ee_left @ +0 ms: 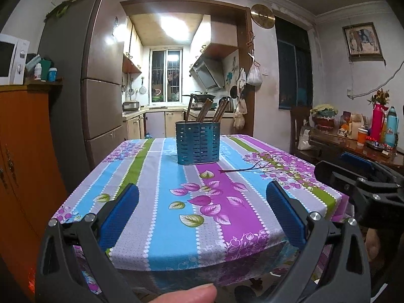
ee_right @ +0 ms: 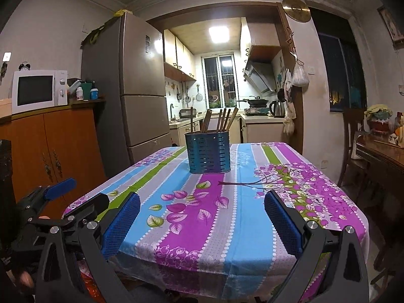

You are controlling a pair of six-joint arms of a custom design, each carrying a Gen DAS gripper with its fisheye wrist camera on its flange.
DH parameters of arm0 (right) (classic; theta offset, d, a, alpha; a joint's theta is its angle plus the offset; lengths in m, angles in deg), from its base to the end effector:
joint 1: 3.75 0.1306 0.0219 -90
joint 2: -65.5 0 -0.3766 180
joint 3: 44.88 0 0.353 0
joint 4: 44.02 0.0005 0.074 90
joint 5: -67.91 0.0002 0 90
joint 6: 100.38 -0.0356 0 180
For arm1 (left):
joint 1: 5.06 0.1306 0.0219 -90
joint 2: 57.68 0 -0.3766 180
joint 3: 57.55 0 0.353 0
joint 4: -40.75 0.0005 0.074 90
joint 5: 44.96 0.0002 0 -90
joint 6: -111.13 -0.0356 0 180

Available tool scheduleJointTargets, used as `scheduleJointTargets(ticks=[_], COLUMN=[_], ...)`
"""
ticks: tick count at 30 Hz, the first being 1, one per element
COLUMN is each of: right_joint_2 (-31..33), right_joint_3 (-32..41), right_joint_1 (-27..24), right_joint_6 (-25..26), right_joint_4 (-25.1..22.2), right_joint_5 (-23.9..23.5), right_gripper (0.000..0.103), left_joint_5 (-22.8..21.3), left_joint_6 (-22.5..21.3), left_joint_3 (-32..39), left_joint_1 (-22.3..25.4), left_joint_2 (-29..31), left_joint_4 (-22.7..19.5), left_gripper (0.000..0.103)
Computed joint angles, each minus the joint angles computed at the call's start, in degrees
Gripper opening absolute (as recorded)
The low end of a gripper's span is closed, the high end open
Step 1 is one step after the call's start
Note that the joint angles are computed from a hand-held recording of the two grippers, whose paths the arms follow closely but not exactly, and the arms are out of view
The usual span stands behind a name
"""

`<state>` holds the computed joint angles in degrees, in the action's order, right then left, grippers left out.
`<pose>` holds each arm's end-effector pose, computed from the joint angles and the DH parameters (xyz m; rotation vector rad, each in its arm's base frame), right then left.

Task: Organize utensils

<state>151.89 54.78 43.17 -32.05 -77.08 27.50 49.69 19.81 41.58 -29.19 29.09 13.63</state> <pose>0.3159 0.2974 0.5544 0.1676 1.7843 0.0246 0.4105 -0.1876 0.5541 0.4617 1.7832 -0.3538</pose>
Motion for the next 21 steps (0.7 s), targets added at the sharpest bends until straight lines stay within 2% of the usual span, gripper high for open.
scheduleJointTargets(ticks=[21], right_joint_2=[-0.2], right_joint_3=[-0.8], right_joint_1=[-0.3], right_joint_6=[-0.4], right_joint_4=[0.1], right_joint_5=[-0.5], right_gripper=[0.098], left_joint_5=[-1.2], left_joint_6=[-0.2], left_joint_3=[0.4], left_joint_1=[-0.4], left_joint_2=[0.4], left_joint_4=[0.2], left_gripper=[0.097])
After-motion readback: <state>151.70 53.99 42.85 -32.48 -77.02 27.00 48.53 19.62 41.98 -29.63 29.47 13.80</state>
